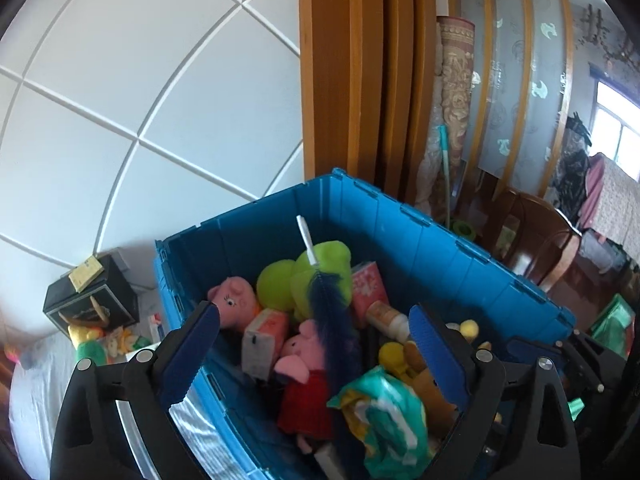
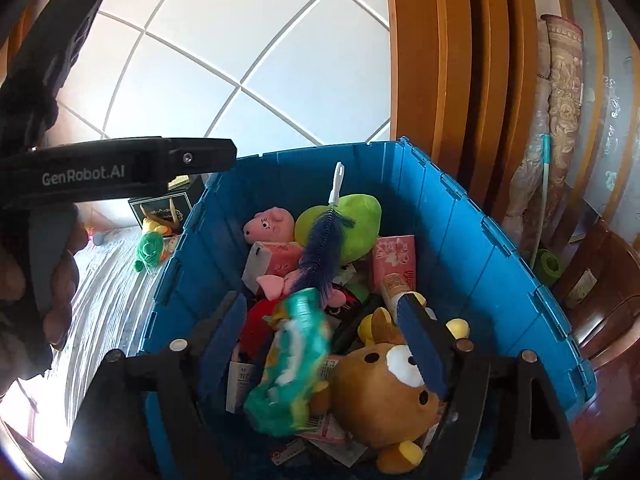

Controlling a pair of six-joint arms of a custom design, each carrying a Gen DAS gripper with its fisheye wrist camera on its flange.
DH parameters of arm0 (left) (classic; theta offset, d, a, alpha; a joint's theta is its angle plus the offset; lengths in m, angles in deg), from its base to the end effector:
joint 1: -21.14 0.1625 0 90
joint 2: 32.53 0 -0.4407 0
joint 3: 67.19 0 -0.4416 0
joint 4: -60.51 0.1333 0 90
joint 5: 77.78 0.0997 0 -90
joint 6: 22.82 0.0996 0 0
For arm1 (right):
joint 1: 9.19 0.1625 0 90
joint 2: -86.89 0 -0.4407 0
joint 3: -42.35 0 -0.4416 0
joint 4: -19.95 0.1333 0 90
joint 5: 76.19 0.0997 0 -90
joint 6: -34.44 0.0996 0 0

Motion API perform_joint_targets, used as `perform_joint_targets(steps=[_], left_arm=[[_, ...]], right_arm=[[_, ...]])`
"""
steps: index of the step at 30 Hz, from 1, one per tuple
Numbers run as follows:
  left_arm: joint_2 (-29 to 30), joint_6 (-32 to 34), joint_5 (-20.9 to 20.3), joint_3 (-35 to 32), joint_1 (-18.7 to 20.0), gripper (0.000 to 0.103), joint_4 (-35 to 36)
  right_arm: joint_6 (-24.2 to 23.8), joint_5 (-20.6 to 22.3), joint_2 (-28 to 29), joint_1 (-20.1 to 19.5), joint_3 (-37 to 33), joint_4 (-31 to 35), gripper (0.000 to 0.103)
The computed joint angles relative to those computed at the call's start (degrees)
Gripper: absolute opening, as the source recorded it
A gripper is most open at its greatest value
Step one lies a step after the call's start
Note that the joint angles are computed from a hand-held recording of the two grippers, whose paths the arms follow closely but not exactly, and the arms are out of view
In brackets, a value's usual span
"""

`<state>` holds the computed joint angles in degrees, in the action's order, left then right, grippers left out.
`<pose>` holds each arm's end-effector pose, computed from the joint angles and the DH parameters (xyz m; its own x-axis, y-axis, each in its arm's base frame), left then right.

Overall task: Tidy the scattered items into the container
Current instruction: 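Open both tools to drop the brush and wipes pack into the bin, then withdraw both open tools from the bin back over the bed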

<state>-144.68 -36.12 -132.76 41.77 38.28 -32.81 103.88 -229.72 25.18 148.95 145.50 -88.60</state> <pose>-0.3099 -0.2949 0.5255 -0.5138 0.6756 -0.5288 0.8541 0.4606 -0.2415 0.5867 -0.1878 0.1786 -0.7453 0.1304 0.6538 -0.4474 0.6292 -0.6355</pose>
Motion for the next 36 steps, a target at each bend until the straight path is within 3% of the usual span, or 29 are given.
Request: perform_joint_targets(steps=[15, 22, 29, 36], left_arm=[[-1.86, -0.93, 0.70, -0.03, 0.95, 0.096, 1.81], [-4.06, -0.89, 2.39, -1.07, 2.62, 0.096, 4.41], [-6.26, 0.50, 5.06, -4.09, 8.07, 0.096, 6.66], [-6.97, 5.23, 6.31, -8.26, 16.83, 0.096, 6.05]], right_arm=[[0.73, 0.09, 0.89, 0.20, -0.55, -0.22, 0.078], [-4.83, 0.21, 4.38, -0.27, -2.69, -5.39, 0.078], [-13.66, 1.07, 10.75, -0.86, -7.77, -11.89, 0.078], [-19.87, 2.92, 18.52, -1.67, -15.17, -15.27, 0.078]])
